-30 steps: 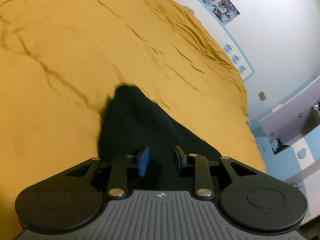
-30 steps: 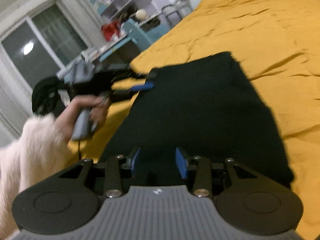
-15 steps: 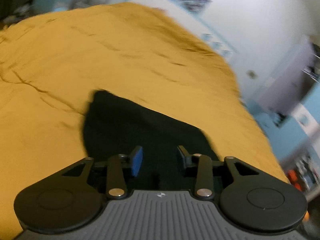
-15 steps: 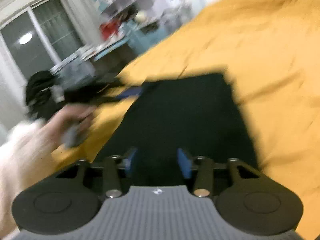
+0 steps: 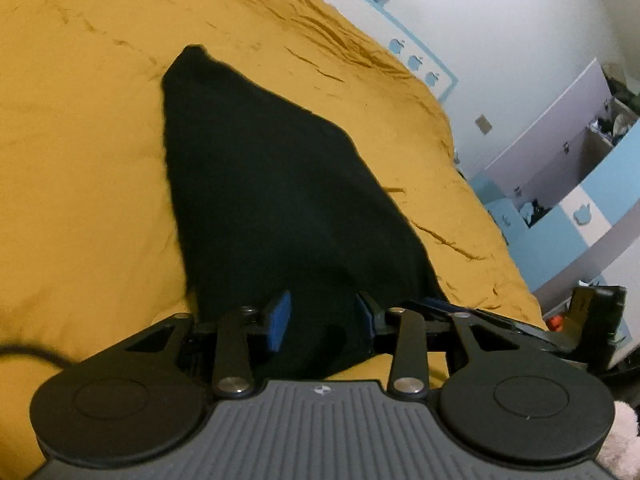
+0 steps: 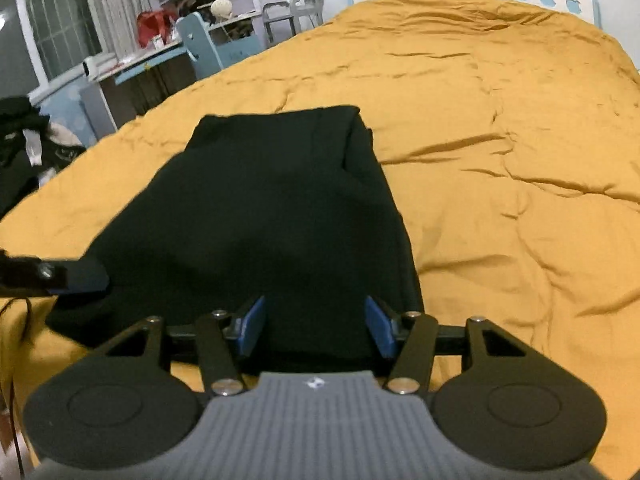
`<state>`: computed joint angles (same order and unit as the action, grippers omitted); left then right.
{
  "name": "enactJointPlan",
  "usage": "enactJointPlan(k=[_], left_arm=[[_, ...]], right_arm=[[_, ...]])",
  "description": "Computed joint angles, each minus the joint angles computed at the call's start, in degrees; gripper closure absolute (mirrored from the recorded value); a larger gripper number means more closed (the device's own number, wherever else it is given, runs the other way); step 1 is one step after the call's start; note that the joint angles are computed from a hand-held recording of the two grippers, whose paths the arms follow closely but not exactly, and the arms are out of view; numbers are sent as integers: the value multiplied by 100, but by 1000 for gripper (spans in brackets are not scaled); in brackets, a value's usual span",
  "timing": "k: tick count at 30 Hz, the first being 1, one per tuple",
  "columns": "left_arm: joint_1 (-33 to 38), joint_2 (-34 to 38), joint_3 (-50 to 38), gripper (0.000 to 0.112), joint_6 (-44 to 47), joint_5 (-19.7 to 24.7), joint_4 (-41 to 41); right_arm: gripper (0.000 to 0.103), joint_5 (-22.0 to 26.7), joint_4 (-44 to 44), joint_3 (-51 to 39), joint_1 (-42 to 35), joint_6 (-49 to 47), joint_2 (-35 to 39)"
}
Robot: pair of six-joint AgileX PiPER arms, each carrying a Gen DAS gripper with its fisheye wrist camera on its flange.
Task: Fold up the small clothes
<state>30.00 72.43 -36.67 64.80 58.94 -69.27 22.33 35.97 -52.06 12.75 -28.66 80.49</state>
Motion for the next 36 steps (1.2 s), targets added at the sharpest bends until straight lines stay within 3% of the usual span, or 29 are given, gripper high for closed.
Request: enactJointPlan(k=[2,4,7,10,12,14,16,19,21,24,27,31,35,36], left_arm=[[63,-5,208,68,354,-74,-246],[-154,-151,264,68,336,-424,-252],[-769,-263,106,65,-273,-1032,-79],[-1112,-424,-113,63,-1134,-1297,439],[-1620,-610,-108,63,-1683,-1664,674],[-1757,-734,-80,60,-1894,-1726,749],[-1850,-774,-65,58,-1972,-1728,785],[-2045,-809,-54,58,-2077,-1940,953],[-1999,-791,-49,57,-2035,-1904,877],[-1859,-717,21,54,-1781,-1842,641],[-1709,-667,116,54,-1496,-1746,380],[-1604,-570,128,54,-1292,-1658,220],[-1567,-532,129,53,-1236,-1599,164],[-1536,-508,122,53,-1194,-1559,143]], right_arm=[[51,-75,117,156,-18,-113,-82],[51,-38,430,213,-93,-380,-48],[49,36,901,250,-226,-839,4],[47,186,837,160,-291,-729,-64],[46,299,1611,204,-511,-1298,-197],[46,426,2461,179,-778,-1888,-269],[39,355,2588,-150,-856,-1984,-121],[39,625,2856,-1206,-1070,-2263,666],[39,903,2608,-2220,-1164,-1881,1487],[40,1246,1429,-3807,-1120,-342,2659],[40,1581,847,-5013,-1055,610,3541],[40,1624,547,-6027,-910,1427,4364],[41,2052,402,-6776,-769,1912,4963],[55,2206,347,-6990,-740,1889,5099]])
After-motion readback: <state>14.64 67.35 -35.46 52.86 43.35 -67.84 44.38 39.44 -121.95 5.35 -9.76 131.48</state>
